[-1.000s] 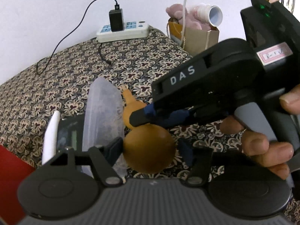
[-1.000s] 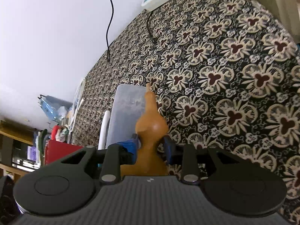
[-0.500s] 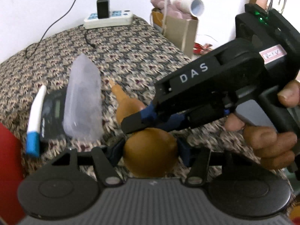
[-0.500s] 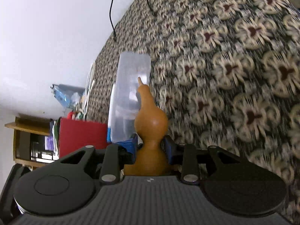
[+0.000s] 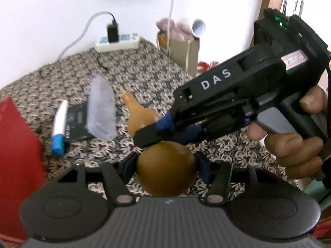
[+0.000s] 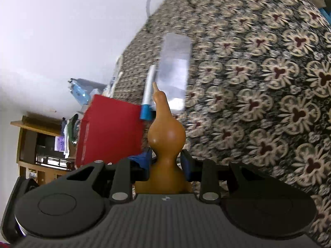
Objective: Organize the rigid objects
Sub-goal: 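Carry the gourd with the right tool over the red box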
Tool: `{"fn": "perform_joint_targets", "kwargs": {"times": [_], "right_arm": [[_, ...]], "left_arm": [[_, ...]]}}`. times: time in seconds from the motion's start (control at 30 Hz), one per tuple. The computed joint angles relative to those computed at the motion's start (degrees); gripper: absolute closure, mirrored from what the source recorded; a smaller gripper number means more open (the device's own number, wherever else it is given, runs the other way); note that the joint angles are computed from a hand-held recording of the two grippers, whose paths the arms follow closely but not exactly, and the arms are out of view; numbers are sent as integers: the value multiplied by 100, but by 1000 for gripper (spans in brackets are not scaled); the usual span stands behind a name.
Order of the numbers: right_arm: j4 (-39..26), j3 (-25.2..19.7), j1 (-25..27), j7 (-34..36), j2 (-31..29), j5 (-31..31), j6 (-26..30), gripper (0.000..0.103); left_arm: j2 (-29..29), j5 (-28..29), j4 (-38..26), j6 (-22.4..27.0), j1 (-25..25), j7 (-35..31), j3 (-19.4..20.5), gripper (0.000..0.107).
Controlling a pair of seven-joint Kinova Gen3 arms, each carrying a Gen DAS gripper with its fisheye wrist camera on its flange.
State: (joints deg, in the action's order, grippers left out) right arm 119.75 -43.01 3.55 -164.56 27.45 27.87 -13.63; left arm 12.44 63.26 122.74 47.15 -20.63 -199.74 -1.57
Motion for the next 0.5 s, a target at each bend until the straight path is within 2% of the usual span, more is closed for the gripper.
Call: {"fn": "perform_joint_targets", "kwargs": {"times": [0.1,0.23,0.4,0.5], "right_arm": [[-134,207,-341,115,-127,-52,-95,90],[-536,707,-1047,378,-176,-262,-66,90],[-1265,1182,-1835,918,-87,-650,188,90],[-1818,1634,-2470,1386,22,-1008,412,90]], "left_arm": [[-190,161,52,287,-250,-283,-139,50],[-373,494,97,576,-527,-810,-407,50],[-241,682,-301,1272,-1000,-1159,-697,50],[-20,739,-701,1650,-1323,-1277,-784,50]]}}
